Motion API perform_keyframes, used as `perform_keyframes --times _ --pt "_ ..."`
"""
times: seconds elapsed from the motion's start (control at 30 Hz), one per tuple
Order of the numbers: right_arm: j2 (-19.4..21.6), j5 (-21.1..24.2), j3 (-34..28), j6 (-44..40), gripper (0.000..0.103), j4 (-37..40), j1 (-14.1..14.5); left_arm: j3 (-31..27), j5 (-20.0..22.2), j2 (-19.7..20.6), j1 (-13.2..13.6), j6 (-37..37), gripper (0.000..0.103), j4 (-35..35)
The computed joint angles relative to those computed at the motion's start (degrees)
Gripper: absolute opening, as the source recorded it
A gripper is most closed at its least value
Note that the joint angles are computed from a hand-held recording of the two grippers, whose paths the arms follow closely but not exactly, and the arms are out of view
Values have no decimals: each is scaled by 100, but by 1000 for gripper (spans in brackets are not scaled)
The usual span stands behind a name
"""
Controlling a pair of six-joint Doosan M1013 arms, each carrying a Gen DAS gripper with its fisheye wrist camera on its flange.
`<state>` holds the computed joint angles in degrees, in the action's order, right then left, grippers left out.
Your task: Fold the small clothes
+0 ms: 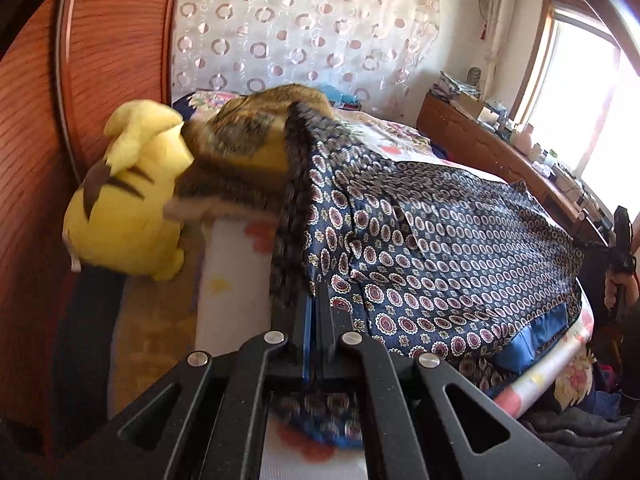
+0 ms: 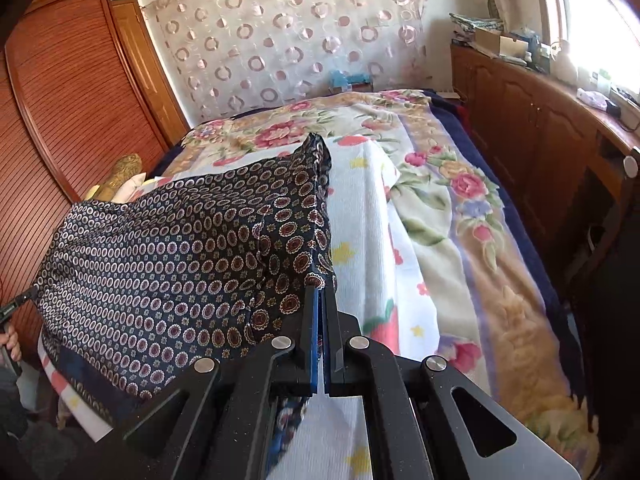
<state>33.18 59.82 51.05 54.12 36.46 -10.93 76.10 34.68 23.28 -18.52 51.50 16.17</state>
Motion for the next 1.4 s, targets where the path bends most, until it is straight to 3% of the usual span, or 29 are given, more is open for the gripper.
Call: perform_keyframes --times 0.37,0.6,0.63,0.7,0.83,0.97,1.17,1.4 --pt "-120 50 295 -68 1 -65 -108 168 215 -19 -14 -109 2 6" --pt "-223 -198 436 -177 1 -136 -20 157 257 -59 -97 -351 3 546" --pt "-248 -229 477 -209 1 -115 -29 145 282 -59 -110 -387 7 617" --pt "-256 -293 473 -180 4 -215 -6 149 278 -75 -141 -505 27 797" --pt "-362 -554 625 -319 5 -299 17 134 291 -87 -202 -782 43 1214" --pt "-582 -1034 947 -506 7 -379 96 101 311 -79 -261 -972 75 1508" --pt "-850 -1488 1324 -934 8 -266 269 73 426 -57 -317 -1210 77 1766" --pt "-962 -1534 1534 -1218 18 -155 567 76 533 -21 -351 -1258 77 1797"
